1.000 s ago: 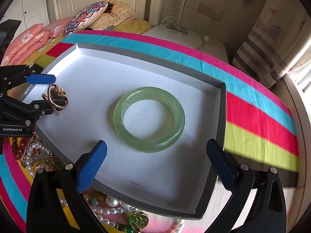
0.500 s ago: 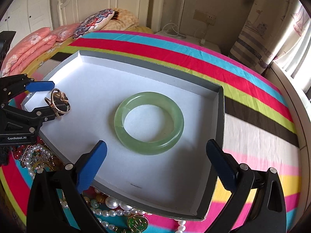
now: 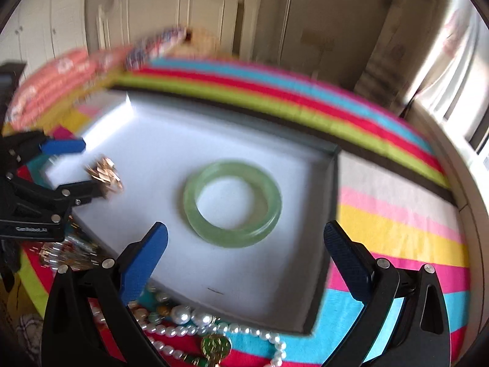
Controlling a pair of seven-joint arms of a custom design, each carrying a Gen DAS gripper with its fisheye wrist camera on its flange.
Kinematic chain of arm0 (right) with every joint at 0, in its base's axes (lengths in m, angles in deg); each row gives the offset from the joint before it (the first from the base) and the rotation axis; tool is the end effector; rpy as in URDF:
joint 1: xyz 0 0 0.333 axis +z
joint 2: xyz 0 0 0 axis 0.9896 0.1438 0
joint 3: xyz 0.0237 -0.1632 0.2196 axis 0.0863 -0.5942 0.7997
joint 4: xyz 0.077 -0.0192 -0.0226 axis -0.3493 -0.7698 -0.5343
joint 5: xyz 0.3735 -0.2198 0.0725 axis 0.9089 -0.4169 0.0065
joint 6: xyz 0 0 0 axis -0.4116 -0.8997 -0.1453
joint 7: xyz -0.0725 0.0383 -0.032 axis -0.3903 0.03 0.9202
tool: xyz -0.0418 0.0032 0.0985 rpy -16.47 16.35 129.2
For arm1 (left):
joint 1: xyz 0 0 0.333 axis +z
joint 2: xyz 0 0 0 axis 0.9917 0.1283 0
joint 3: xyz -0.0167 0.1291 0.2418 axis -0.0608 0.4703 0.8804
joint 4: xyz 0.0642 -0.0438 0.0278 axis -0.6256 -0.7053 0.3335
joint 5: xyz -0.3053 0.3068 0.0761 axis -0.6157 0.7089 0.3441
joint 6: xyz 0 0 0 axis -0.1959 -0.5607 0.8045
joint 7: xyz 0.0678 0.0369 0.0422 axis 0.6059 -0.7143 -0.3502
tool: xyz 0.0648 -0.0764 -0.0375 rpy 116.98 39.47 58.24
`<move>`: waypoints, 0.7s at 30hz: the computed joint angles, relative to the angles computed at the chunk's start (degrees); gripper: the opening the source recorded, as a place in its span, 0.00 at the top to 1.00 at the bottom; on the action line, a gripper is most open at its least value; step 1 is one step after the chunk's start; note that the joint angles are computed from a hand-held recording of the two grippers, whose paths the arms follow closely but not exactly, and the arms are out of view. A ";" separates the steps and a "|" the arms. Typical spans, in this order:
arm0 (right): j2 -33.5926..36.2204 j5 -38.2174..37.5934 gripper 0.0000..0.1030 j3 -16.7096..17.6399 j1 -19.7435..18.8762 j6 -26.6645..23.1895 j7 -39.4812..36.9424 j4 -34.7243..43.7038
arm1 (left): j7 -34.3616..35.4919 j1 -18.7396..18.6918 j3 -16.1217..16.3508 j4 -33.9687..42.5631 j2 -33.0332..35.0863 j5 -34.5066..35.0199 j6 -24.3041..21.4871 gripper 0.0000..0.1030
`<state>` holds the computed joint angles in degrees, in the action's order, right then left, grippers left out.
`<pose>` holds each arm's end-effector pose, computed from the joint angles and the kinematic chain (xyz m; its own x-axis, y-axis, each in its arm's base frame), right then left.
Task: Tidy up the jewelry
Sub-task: 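Grasp the red bead bracelet with the left tool while the right tool reaches for the gold bangle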
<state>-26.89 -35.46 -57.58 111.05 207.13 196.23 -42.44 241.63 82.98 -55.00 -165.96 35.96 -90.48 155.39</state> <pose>0.5385 0.3642 0.3449 -0.1929 -0.9752 0.1084 -0.7059 0.0612 -0.7056 0.6322 -0.0825 0.3460 -0.6938 -0.7190 -0.0408 -0.5087 0.5293 -0.6790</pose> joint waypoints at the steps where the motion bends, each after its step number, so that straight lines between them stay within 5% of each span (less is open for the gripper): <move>1: -2.13 -3.63 0.04 -0.14 0.71 0.15 3.11 -1.86 | 8.16 1.77 -0.92 -1.72 -2.53 -9.59 -0.92 0.22; 3: -6.93 -13.22 0.04 0.63 1.70 -1.43 11.01 -5.95 | 20.79 2.74 0.40 -4.73 -7.10 -25.34 -3.60 0.02; 6: -15.06 -29.28 0.04 4.26 1.64 -6.57 24.86 -13.70 | 33.35 2.80 5.00 -9.26 -13.36 -42.22 -9.03 0.02; 8: -17.57 -33.95 0.04 7.48 1.83 -13.74 29.55 -17.45 | 31.78 3.02 7.39 -10.07 -14.63 -43.02 -12.20 0.02; 10: -16.11 -27.02 0.04 8.88 1.64 -17.68 25.51 -16.85 | 24.46 3.59 8.68 -9.90 -14.36 -39.21 -12.66 0.02; 12: -14.95 -19.13 0.04 7.60 0.93 -13.00 19.29 -16.30 | 22.16 3.69 9.06 -10.49 -14.17 -39.06 -10.92 0.02; 16: -13.72 -18.94 0.04 7.13 0.29 -2.40 20.34 -18.28 | 25.11 3.63 8.84 -12.02 -13.29 -42.09 -5.86 0.02; 21: -9.47 -17.88 0.11 7.89 1.90 -2.96 11.14 -13.62 | 32.89 3.11 7.99 -14.35 -13.13 -42.97 -1.47 0.02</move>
<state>-36.36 -53.34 -49.69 112.95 204.17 207.37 -56.06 274.52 86.08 -47.01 -180.31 22.83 -133.45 153.92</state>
